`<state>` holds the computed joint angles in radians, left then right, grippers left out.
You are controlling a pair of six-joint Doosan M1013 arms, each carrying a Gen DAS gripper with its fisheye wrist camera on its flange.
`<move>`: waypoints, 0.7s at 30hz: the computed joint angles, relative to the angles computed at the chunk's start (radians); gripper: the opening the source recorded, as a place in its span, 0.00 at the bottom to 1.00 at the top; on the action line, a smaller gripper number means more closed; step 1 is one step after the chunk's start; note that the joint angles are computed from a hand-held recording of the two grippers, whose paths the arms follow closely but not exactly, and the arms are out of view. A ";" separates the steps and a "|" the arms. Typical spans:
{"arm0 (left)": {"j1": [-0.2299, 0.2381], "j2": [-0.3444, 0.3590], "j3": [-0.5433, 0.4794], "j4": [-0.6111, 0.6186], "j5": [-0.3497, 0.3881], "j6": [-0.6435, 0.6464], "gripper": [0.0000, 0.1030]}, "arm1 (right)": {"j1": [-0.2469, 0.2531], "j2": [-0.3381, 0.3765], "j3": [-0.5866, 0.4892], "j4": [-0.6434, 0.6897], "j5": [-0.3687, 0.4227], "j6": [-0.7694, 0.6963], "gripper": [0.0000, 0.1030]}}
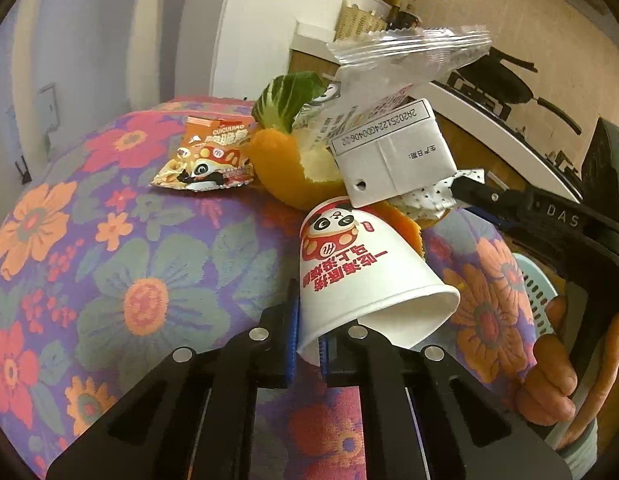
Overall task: Collect trash
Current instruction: 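Carry the panda cup and wrapper to the wastebasket and release both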
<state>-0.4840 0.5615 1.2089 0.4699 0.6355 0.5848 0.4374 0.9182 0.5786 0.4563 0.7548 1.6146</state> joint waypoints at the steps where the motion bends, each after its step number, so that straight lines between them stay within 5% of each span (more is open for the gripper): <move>1: -0.001 -0.005 0.008 0.016 -0.012 -0.017 0.05 | 0.002 -0.010 0.019 -0.015 -0.025 0.013 0.05; 4: -0.010 -0.023 0.034 0.081 -0.036 -0.058 0.04 | 0.000 -0.056 0.105 0.030 -0.112 -0.039 0.05; 13: -0.024 -0.094 0.130 0.167 -0.069 -0.151 0.04 | -0.020 -0.201 0.341 0.326 -0.204 -0.341 0.05; 21: -0.033 -0.132 0.169 0.214 -0.166 -0.198 0.04 | -0.027 -0.301 0.488 0.332 -0.308 -0.410 0.05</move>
<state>-0.5172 0.4290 1.3781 0.6842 0.4691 0.3865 0.4107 0.6175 1.0662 0.7883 0.4469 1.2046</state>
